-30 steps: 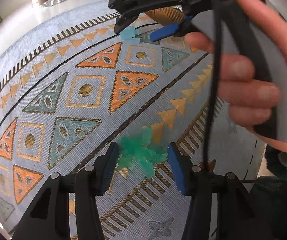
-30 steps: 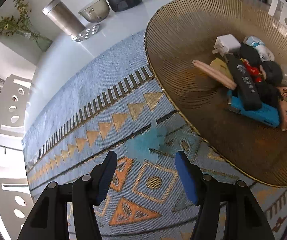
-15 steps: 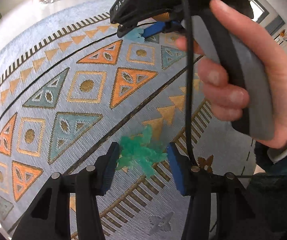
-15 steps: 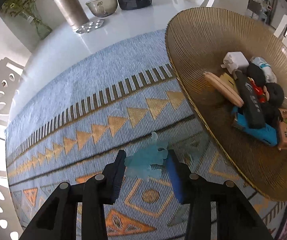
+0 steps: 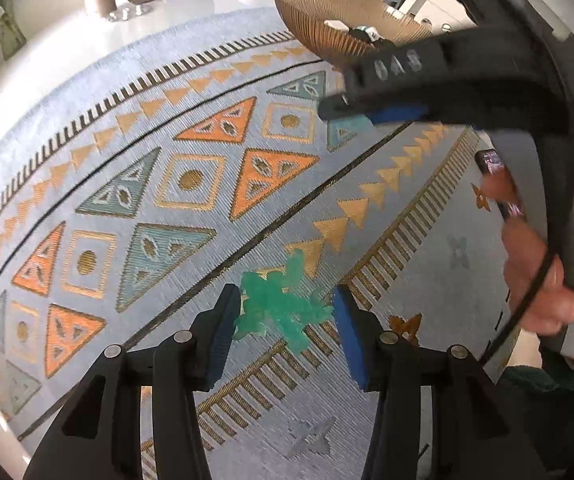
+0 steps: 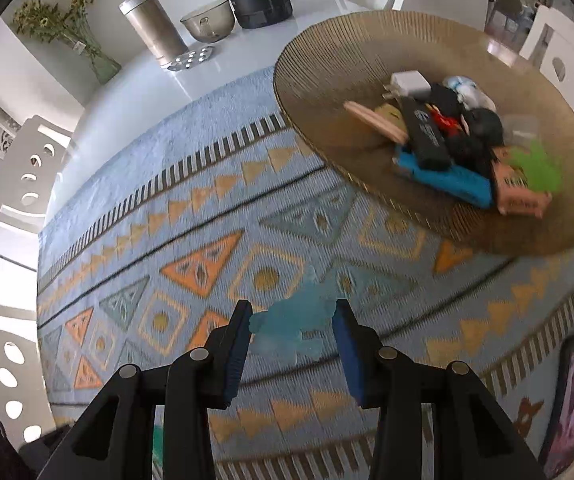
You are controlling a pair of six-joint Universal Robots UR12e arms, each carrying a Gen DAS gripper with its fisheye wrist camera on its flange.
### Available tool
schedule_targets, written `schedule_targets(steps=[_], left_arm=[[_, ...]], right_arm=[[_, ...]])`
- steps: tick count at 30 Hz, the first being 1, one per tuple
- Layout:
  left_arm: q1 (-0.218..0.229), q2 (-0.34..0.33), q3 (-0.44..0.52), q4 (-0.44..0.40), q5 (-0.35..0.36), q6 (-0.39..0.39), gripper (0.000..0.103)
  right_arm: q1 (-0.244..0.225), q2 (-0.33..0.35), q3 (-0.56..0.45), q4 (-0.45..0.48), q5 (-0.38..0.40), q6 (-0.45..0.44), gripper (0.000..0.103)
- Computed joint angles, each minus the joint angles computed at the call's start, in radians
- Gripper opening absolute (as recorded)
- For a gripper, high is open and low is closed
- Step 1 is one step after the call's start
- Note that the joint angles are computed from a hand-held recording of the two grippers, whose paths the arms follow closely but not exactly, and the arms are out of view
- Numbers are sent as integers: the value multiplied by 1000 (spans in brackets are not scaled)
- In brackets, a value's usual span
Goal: Organize rigid objects
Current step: 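Carry the green and light-blue star pieces over the brown tray with both tools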
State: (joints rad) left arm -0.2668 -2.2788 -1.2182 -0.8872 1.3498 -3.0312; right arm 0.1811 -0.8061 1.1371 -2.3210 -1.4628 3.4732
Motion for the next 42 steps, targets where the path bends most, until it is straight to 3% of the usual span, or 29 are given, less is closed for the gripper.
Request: schedule_targets(steps=[15, 18, 23, 32, 42], left_arm=[[1, 41, -24, 75, 57, -135, 45], [-3, 23, 6, 77, 70, -162, 45], [-3, 0, 63, 74, 57, -202, 45], [-18, -90, 268, -48, 94, -196, 45], [-25, -193, 464, -125, 65, -278, 45]], right_arm=[[-17, -85, 129, -68, 58, -26, 40], [-24, -96, 146, -81, 74, -32, 40], [-30, -107, 148, -94, 66, -56, 40], [-47, -119, 160, -176, 75, -93, 40], [-67, -117, 109, -215, 26, -140, 40]])
